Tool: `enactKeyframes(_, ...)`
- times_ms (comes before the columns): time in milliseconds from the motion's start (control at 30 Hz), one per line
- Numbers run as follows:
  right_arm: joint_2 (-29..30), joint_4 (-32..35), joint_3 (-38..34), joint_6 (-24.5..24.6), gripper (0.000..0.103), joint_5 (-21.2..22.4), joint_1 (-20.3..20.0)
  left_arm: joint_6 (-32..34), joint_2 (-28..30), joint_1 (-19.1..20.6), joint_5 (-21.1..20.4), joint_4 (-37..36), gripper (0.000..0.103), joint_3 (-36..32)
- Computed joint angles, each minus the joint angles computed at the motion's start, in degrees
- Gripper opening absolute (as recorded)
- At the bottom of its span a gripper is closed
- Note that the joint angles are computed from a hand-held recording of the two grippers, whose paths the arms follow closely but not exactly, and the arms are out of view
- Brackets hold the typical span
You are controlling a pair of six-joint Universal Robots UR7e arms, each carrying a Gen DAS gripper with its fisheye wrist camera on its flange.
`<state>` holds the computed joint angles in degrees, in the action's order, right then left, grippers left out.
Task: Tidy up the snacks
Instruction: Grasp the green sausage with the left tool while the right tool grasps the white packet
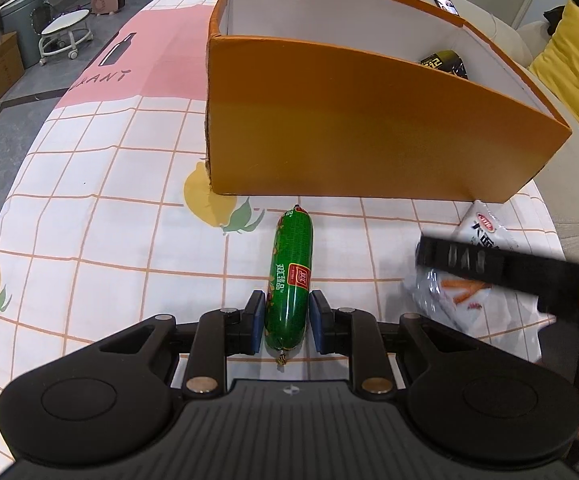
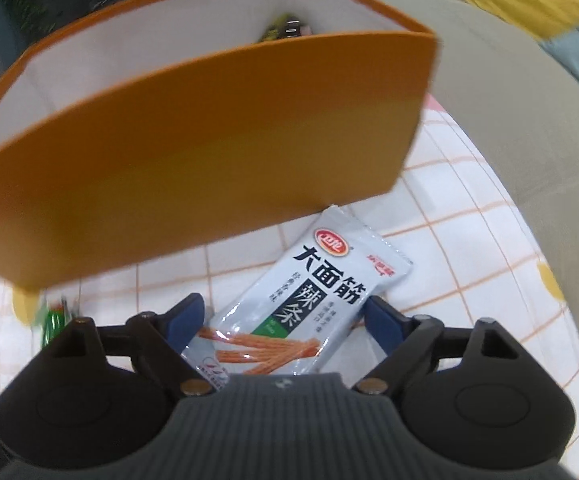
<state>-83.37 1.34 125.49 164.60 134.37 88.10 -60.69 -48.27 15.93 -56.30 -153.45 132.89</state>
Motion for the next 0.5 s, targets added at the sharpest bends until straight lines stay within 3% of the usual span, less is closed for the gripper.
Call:
enactKeyframes(167,-7.11,1.93,4.89,-10.91,0.082,-6.23,-3.58,-0.12,-0.62,-0.18,-0.49,0.27,0.026,0.47)
enactKeyframes(333,-14.45,10.37,7.06,-15.19,0.082,-9.8,-8.29,-0.03,-0.78,-0.44,-1.11,-0.07,0.026,0.78)
enactKeyframes(500,-20.91,14.38,8.86,-17.63,0.069,-12.29,-11.87,0.36,-0.67,-0.88,-2.49,-1.04,0.025,1.0)
